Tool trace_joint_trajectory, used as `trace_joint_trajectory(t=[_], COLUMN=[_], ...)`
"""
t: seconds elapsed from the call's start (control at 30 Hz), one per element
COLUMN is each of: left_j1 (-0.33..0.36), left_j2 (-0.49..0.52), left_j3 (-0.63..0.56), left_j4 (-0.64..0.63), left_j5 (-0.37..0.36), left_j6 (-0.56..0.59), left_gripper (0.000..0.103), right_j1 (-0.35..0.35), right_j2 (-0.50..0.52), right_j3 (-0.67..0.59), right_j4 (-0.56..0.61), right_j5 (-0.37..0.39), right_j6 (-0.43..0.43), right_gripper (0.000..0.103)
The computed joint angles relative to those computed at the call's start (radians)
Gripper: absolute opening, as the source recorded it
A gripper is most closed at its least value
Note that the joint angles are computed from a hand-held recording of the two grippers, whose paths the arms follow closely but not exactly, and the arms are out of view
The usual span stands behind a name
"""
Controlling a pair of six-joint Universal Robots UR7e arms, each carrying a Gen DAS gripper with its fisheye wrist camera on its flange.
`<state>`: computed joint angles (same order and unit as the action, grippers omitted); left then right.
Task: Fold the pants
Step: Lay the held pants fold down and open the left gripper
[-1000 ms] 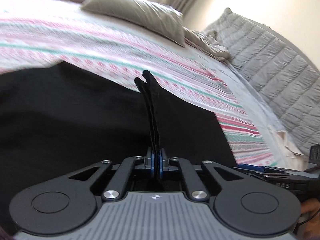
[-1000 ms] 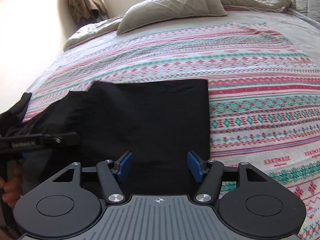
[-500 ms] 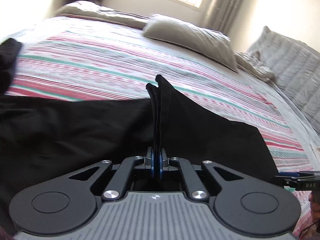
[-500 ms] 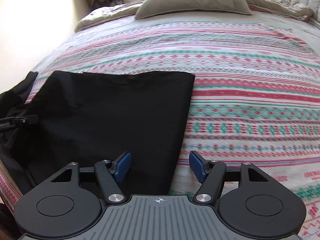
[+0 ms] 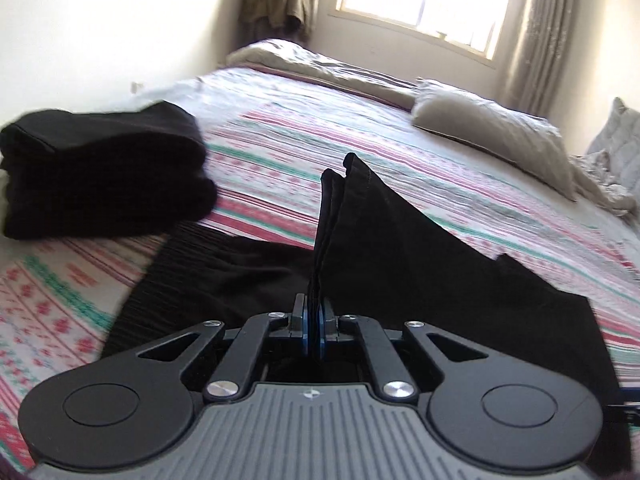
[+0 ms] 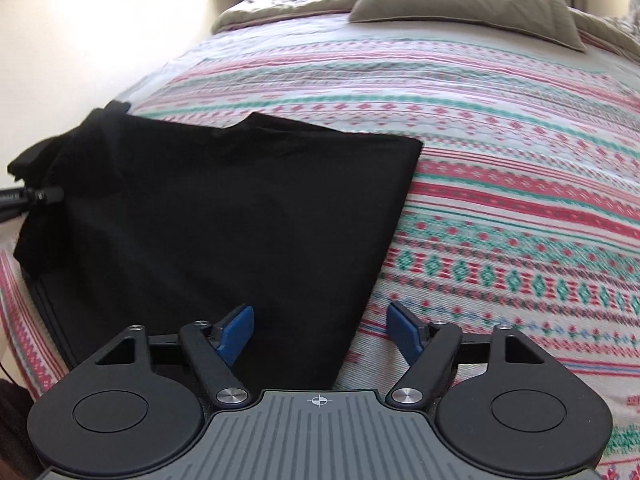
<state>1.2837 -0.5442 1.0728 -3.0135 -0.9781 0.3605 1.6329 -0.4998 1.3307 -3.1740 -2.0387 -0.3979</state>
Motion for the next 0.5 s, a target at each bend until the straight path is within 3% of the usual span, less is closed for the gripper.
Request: trace_joint_trajectory(t=[0.13, 0.33, 0.4, 0.5], left_j1=[0.003, 0.014, 0.007, -0.003], left_j2=[0.017, 0.042, 0.077, 0.092], left_j3=[-0.021, -0.064, -0.100, -0.098], left_j4=[-0.071, -0.066, -0.113, -0.207], left_j5=[0.068, 0.117, 0.169, 0.195], left_j6=[0.043, 0.026, 0.080, 0.167], left_gripper=[0.008, 0.010, 0.029, 0.042], right_j1=[0.002, 0.008, 0.009, 0.010], right_j2=[0.013, 0.035, 0.041, 0.038], right_j3=[-0.022, -0.050, -0.057, -0.054], right_j4=[0.016, 0.027, 0.028, 0.029], right_j5=[0.020, 0.017, 0.014, 0.016], right_j6=[-0.007, -0.016, -0.020, -0.017], right_gripper=[0.080, 0.081, 0.081, 0.082])
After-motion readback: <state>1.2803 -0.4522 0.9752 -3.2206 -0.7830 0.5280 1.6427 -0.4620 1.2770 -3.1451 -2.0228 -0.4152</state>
